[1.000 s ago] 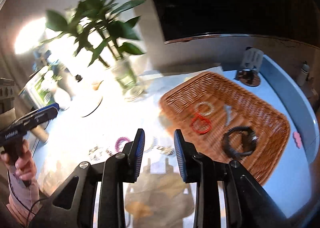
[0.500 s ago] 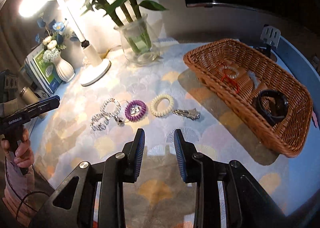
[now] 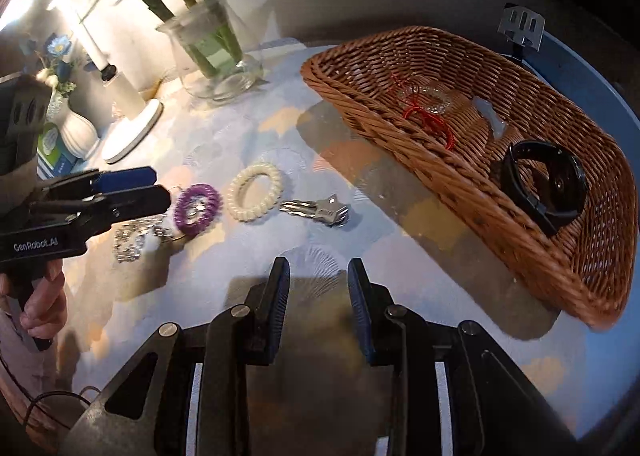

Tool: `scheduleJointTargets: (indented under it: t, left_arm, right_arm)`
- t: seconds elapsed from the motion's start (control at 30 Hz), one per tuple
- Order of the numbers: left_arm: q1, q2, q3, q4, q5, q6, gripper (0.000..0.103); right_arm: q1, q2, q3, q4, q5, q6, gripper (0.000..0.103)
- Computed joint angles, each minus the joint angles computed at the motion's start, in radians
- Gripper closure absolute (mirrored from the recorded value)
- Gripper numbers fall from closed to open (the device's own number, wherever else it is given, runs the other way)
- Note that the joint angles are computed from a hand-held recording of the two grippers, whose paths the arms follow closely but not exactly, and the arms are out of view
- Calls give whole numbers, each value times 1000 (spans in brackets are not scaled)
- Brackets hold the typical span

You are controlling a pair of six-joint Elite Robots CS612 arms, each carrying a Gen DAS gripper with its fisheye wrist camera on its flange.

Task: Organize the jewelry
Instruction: 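Move both tools back over the remaining jewelry, then grasp the cream coil hair tie with the left tool while the right tool grasps the silver key clip, then carry both items into the wicker basket and open both tools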

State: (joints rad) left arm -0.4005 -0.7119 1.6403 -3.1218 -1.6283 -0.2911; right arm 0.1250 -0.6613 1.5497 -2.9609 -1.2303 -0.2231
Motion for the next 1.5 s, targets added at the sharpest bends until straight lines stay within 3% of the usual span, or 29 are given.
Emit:
scheduleJointTargets:
  t: [0.13,0.33,0.73,0.8,0.87,0.93,1.03,1.3,1.5]
  left_arm:
    - [0,39,-66,74,5,33,44]
    - [3,71,-108,102,-20,55,57]
    - [-5,93,-136,78,14,77,60]
    - [-11,93,-136,78,41,85,73]
    - [-16,91,-131,79,67,94,84]
    - [-23,88,-125,83,107,109,92]
    - [-26,85,-122,85,112,109,92]
    - [-43,56,-73,41,120,111,93]
    - [-61,7,-17,-37,124,138,93]
  right_arm:
    - [7,27,-48,40,-22,-31,70]
    - [16,54,-88,44,-22,-69,70]
    - [35,82,-130,29,-32,-168,65]
    - [39,80,-122,12,-45,-188,65]
    - [41,75,-109,5,-47,-205,66]
    - [40,70,-97,-4,-41,-210,75]
    - [35,59,-75,-5,-22,-215,85]
    - [19,9,19,-25,-9,-237,85]
    - [-17,-49,119,-78,16,-245,85]
